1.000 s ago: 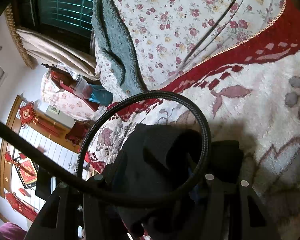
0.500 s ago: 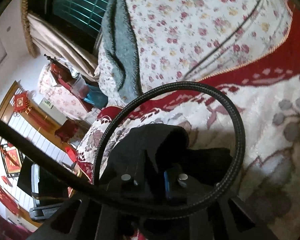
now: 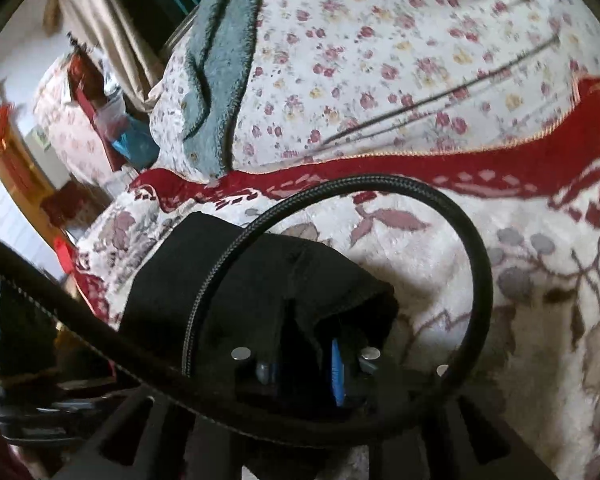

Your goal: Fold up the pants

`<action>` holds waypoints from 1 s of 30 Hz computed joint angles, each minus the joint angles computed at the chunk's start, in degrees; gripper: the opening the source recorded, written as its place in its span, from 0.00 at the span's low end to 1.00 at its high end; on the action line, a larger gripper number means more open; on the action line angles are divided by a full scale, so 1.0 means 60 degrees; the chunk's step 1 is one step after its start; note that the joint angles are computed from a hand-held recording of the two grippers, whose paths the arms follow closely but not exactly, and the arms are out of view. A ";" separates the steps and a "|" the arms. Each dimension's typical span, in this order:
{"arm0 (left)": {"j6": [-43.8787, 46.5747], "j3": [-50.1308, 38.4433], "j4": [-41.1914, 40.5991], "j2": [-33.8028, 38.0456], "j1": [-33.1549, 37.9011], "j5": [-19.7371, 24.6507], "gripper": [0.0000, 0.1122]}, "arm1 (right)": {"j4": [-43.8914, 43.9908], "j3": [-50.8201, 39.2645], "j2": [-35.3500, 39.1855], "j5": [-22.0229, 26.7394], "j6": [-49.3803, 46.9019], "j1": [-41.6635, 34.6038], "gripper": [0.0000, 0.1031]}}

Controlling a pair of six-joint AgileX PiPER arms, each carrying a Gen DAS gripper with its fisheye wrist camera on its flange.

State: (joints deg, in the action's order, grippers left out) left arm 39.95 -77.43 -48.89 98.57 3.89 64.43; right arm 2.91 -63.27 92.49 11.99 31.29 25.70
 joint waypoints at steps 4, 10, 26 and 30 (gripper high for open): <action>0.0183 0.0300 0.0448 -0.0537 -0.0101 -0.0413 0.28 | -0.2158 -0.0125 -0.0228 0.0569 0.2018 0.0160 0.37; 0.0102 0.0361 0.1033 -0.0889 -0.0204 -0.0616 0.29 | -0.3656 0.0003 -0.0766 0.0987 0.3719 0.0291 0.45; 0.0605 0.0714 0.1459 -0.1887 -0.0118 -0.1119 0.29 | -0.5366 0.0523 -0.1672 0.0879 0.5933 0.0852 0.59; 0.0621 0.0748 0.1562 -0.2024 -0.0053 -0.1360 0.29 | -0.5823 0.0708 -0.1767 0.0712 0.6531 0.0946 0.65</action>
